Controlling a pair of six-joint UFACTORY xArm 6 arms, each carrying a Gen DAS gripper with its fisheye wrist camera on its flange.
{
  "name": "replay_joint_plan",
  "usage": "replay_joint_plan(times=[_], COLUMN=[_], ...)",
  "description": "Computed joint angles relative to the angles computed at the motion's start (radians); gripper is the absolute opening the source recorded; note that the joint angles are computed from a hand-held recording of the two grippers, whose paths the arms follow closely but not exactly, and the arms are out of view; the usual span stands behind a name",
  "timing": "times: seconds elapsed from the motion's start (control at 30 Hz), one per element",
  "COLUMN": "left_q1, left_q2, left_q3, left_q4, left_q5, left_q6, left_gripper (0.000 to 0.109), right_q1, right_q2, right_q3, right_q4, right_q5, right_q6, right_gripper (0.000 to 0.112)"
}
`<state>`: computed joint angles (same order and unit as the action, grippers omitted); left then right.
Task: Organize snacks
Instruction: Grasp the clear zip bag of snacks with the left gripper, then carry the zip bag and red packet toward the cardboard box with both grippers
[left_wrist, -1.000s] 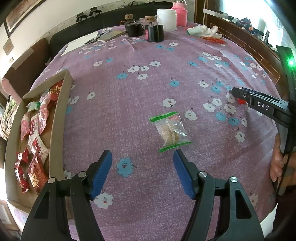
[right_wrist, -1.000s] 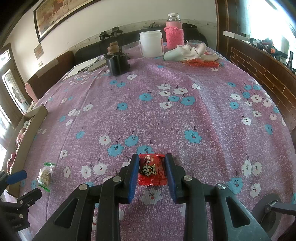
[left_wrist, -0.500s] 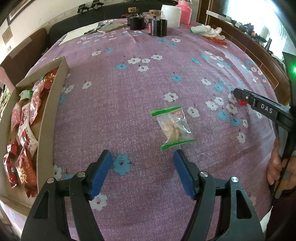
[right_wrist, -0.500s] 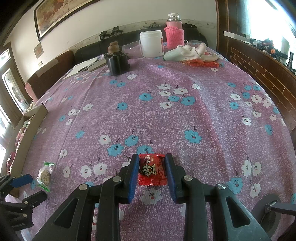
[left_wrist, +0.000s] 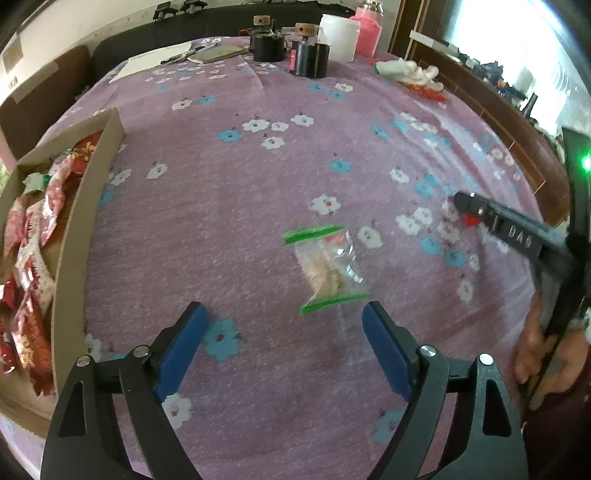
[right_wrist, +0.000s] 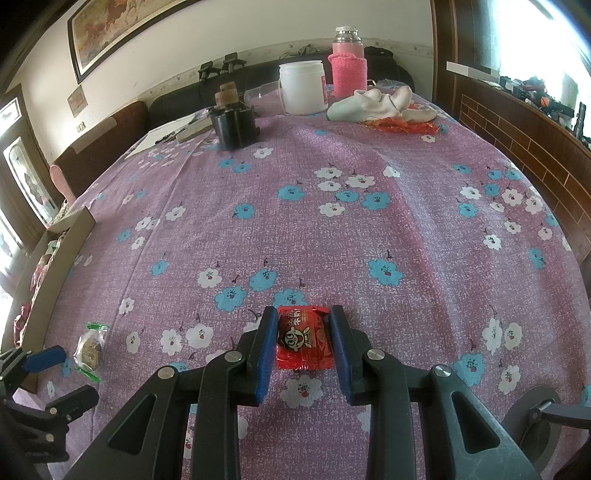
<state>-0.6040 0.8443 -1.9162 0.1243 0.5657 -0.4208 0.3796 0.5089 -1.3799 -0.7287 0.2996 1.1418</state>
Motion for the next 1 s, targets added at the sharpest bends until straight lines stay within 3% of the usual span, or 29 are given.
replay_joint_plan(times=[0.3, 0.53, 0.57, 0.63, 0.67, 1.0], left_q1=[-0.023, -0.029, -0.027, -0.023, -0.02, 0.002], left_q2=[0.121, 0.113, 0.102, 0.068, 0.055, -0.021], left_q3=[-0.206, -0.177, -0.154, -0.091, -0.071, 0.071], left_q4=[0.062, 0.13, 0.134, 0.165, 0.166, -0.107], left_q5=[0.084, 0.045, 0.025, -0.03, -0.047, -0.195], left_q6=[-0.018, -0.069, -0.08, -0.122, -0.123, 0.023], left_gripper=[0.086, 0.086, 0.082, 0.054, 0.034, 0.034], right_q1=[0.0, -0.001, -0.001, -0.001, -0.001, -0.002], right_q2=[0.0, 0.0, 0.0, 0.0, -0.001, -0.002], right_q3=[0.0, 0.001, 0.001, 0.001, 0.001, 0.003], right_q4=[0.0, 0.001, 0.0, 0.0, 0.0, -0.002], right_q5=[-0.001, -0.003, -0.002, -0.002, -0.002, -0.003], right_q6=[0.001, 0.0, 0.0, 0.0, 0.0, 0.007], right_gripper=[0.03, 0.03, 0.03, 0.03, 0.03, 0.029])
